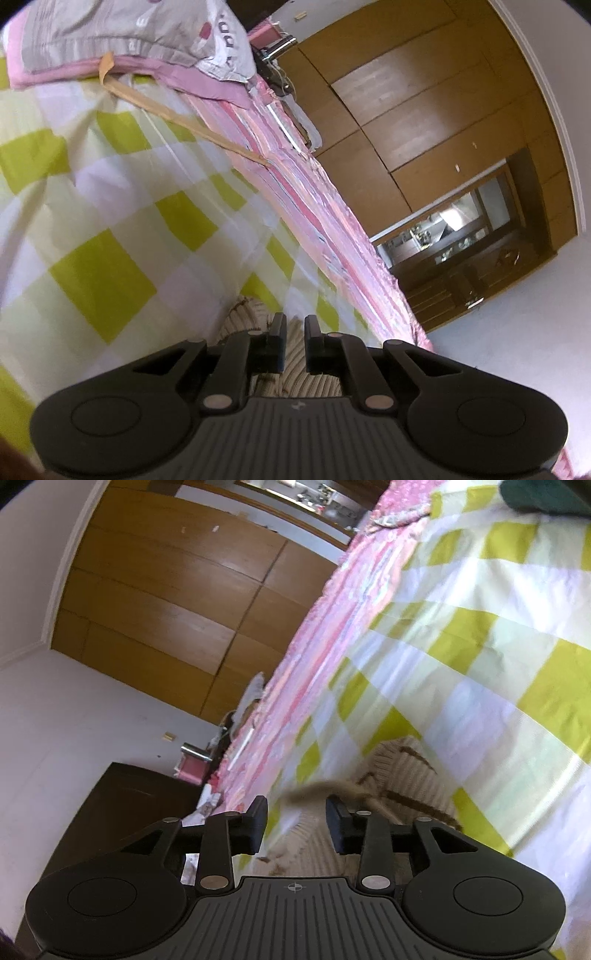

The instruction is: Fold small clothes

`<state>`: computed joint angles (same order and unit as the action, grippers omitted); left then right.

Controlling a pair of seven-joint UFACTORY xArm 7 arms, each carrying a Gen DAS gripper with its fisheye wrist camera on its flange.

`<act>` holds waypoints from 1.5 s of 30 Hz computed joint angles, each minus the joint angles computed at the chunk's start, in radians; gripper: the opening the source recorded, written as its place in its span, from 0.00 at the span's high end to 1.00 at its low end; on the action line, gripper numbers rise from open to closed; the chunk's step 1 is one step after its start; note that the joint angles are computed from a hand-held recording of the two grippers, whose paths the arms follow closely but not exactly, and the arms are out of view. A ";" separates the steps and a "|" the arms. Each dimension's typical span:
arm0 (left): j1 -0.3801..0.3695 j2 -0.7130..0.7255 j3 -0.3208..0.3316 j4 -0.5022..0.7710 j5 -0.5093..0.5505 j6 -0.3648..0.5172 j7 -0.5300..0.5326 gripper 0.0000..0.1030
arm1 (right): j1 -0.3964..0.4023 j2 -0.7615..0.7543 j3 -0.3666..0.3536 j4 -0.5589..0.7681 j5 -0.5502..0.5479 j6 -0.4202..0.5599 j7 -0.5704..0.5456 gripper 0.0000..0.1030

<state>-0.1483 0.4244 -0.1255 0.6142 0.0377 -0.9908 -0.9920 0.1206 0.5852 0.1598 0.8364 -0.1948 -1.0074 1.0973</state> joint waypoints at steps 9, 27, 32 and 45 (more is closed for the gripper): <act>-0.058 -0.107 0.008 -0.075 -0.024 0.137 0.184 0.73 | 0.105 -0.117 -0.052 -0.065 0.157 0.167 -0.244 0.65; -0.152 -0.273 -0.016 -0.232 -0.159 0.267 0.397 0.68 | 0.530 -0.241 -0.191 0.029 0.894 0.470 -1.127 0.82; -0.137 -0.295 -0.023 -0.279 -0.085 0.249 0.345 0.68 | 0.357 -0.187 0.010 0.167 0.571 0.648 -0.955 0.81; -0.012 -0.259 0.005 -0.297 0.223 0.168 0.215 0.68 | 0.751 0.174 -0.361 0.800 0.309 1.192 -0.661 0.72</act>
